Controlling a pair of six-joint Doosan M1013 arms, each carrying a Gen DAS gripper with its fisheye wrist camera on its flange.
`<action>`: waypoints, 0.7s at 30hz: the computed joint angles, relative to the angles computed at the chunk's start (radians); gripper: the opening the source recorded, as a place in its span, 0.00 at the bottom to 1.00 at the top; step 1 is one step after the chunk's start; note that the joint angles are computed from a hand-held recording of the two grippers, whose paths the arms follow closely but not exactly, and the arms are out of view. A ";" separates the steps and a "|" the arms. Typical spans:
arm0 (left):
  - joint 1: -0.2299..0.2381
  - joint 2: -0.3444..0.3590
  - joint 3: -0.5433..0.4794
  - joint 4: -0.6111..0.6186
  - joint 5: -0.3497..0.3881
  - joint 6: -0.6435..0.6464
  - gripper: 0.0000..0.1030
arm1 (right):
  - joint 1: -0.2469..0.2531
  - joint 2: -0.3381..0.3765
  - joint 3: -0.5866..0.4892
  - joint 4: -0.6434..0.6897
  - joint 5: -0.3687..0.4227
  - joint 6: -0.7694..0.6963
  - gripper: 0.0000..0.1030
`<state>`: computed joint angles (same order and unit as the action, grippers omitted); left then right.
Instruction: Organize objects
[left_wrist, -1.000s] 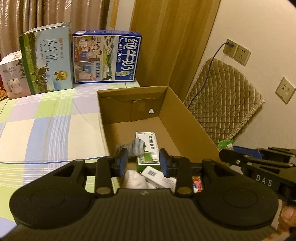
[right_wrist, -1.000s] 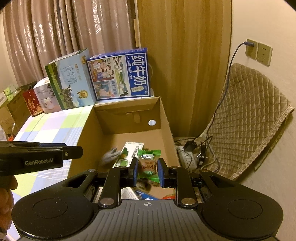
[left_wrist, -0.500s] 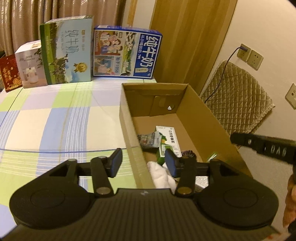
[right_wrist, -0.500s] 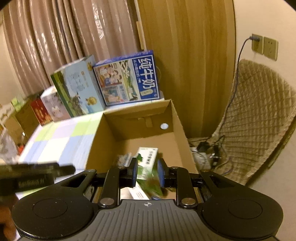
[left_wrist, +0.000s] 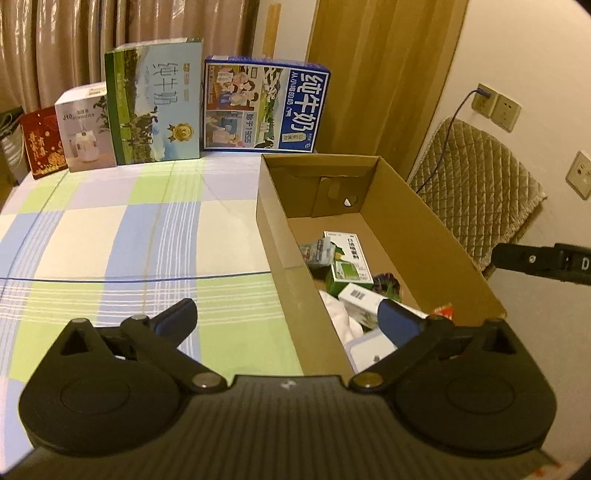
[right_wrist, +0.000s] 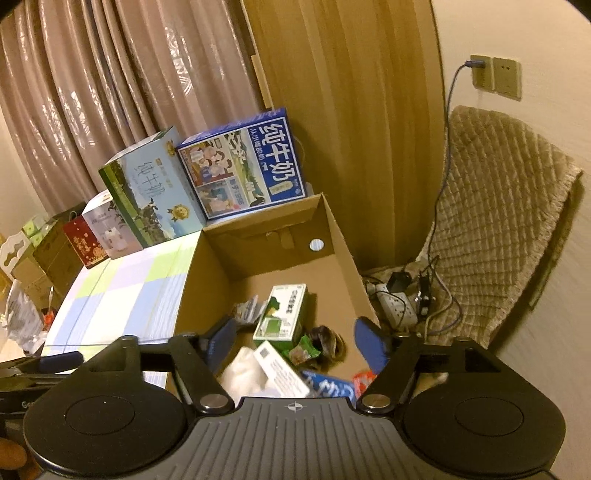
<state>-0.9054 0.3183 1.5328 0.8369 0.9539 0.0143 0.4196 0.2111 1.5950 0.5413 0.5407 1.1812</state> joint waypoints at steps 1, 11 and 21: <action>-0.008 -0.003 0.004 0.003 0.006 -0.003 0.99 | 0.001 -0.011 0.012 -0.007 -0.003 0.004 0.77; -0.084 -0.046 0.040 0.020 0.087 -0.057 0.99 | 0.024 -0.116 0.112 -0.101 -0.030 0.045 0.96; -0.167 -0.074 0.054 0.001 0.184 -0.084 0.99 | 0.068 -0.193 0.188 -0.261 -0.056 0.133 0.98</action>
